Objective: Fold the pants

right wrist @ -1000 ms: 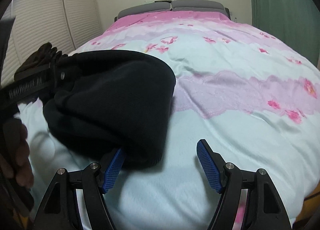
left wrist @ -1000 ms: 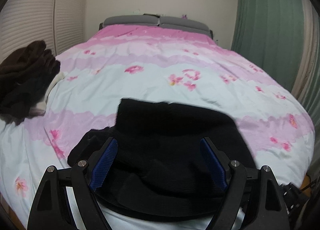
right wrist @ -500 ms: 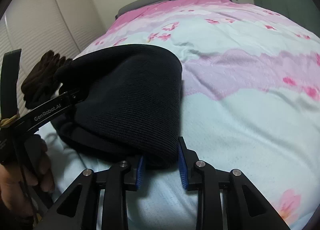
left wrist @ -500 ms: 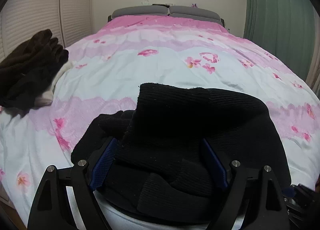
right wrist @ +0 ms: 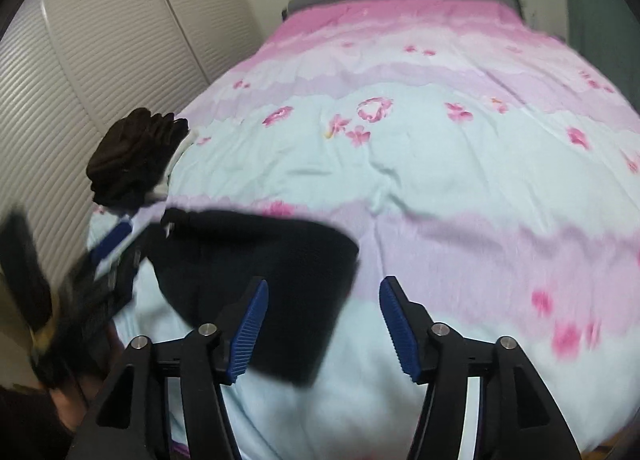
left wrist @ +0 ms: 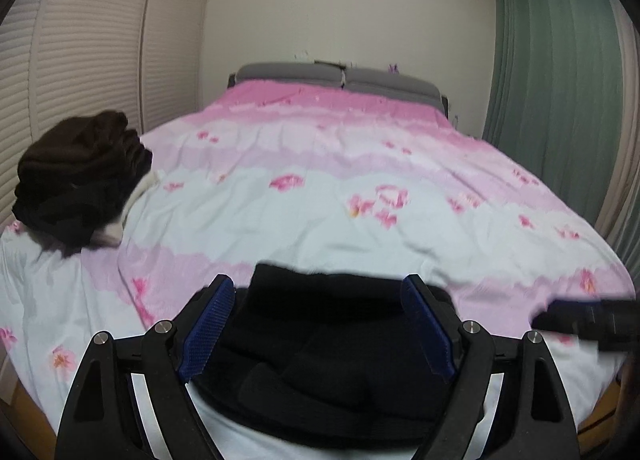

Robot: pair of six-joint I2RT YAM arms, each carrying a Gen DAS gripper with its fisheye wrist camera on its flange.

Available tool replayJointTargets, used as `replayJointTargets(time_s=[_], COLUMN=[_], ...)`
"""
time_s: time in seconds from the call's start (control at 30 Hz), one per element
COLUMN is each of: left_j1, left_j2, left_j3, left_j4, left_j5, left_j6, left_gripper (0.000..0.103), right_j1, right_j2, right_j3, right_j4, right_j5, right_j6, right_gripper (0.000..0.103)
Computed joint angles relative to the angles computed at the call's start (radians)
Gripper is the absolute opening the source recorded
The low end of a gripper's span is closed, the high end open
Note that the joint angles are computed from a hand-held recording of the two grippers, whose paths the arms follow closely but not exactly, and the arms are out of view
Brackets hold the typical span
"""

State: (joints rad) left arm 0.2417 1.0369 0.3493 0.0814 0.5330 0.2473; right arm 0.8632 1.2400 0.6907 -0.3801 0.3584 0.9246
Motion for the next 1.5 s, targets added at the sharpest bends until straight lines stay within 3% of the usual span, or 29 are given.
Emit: replayJointTargets(time_s=[0.07, 0.17, 0.27, 0.43, 0.6, 0.7, 0.97, 1.07, 1.13, 1.3, 1.5], left_j1=[-0.048, -0.091, -0.146, -0.204, -0.24, -0.235, -0.189, -0.171, -0.169, -0.173, -0.16], left_j2=[-0.026, -0.009, 0.051, 0.211, 0.386, 0.466, 0.569, 0.589, 0.575, 0.535, 0.501], left_j3=[-0.006, 0.003, 0.032, 0.162, 0.349, 0.439, 0.486, 0.511, 0.5, 0.451, 0.394], left_j4=[0.011, 0.014, 0.021, 0.009, -0.05, -0.096, -0.081, -0.106, -0.089, -0.073, -0.076], left_j5=[-0.064, -0.094, -0.145, -0.224, -0.283, -0.276, -0.24, -0.226, -0.231, -0.226, -0.222], left_j6=[-0.042, -0.091, -0.121, -0.169, -0.132, -0.109, -0.099, -0.108, -0.111, -0.103, -0.078], left_gripper=[0.089, 0.09, 0.09, 0.09, 0.094, 0.094, 0.094, 0.094, 0.094, 0.094, 0.094], right_j1=[-0.172, -0.377, -0.454, -0.48, -0.5, -0.507, -0.47, -0.442, -0.438, -0.445, -0.461], right_j2=[0.051, 0.265, 0.495, 0.821, 1.073, 1.188, 1.451, 1.473, 1.434, 1.221, 0.951], right_j3=[0.074, 0.27, 0.485, 0.841, 1.142, 1.275, 1.595, 1.627, 1.582, 1.291, 0.844], right_j4=[-0.033, -0.164, -0.312, -0.541, -0.757, -0.88, -1.145, -1.153, -1.12, -0.908, -0.491], right_j5=[-0.2, -0.486, -0.625, -0.67, -0.707, -0.756, -0.81, -0.793, -0.775, -0.752, -0.796], right_j6=[-0.083, -0.167, -0.227, -0.287, -0.317, -0.334, -0.395, -0.402, -0.39, -0.268, -0.026], right_gripper=[0.059, 0.059, 0.059, 0.059, 0.059, 0.059, 0.057, 0.047, 0.035, 0.028, 0.028])
